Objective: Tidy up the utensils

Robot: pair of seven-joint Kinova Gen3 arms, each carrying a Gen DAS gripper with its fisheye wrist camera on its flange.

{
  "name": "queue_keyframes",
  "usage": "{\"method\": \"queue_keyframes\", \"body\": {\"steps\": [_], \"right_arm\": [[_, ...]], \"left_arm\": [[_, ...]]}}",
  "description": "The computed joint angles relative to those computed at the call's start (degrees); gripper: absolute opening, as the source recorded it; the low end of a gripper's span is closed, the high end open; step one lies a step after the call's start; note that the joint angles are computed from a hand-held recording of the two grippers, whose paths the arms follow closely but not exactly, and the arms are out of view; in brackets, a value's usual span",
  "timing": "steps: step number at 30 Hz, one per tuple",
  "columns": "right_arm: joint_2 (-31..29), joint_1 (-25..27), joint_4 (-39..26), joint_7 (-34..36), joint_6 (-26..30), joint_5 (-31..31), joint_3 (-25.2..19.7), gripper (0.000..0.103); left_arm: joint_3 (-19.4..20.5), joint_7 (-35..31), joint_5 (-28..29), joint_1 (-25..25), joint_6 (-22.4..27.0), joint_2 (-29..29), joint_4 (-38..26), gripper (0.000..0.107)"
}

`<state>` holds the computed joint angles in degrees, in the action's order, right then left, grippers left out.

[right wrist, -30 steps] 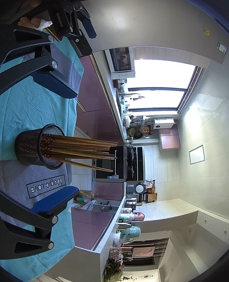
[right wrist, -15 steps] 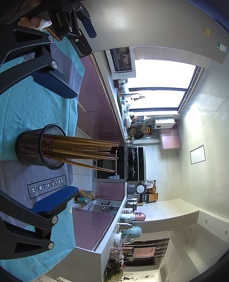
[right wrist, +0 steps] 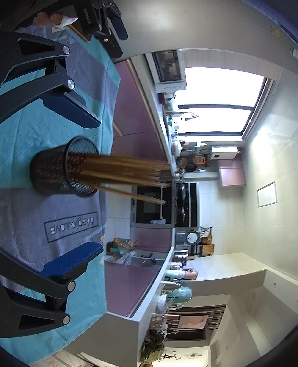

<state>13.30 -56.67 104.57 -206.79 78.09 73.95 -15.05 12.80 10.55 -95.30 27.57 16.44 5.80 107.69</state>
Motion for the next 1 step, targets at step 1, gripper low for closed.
{"method": "queue_keyframes", "body": {"steps": [1], "right_arm": [[0.0, 2.7, 0.4, 1.0, -0.8, -2.3, -1.0, 0.096]], "left_arm": [[0.1, -2.3, 2.2, -0.5, 0.2, 1.1, -0.6, 0.097]]}}
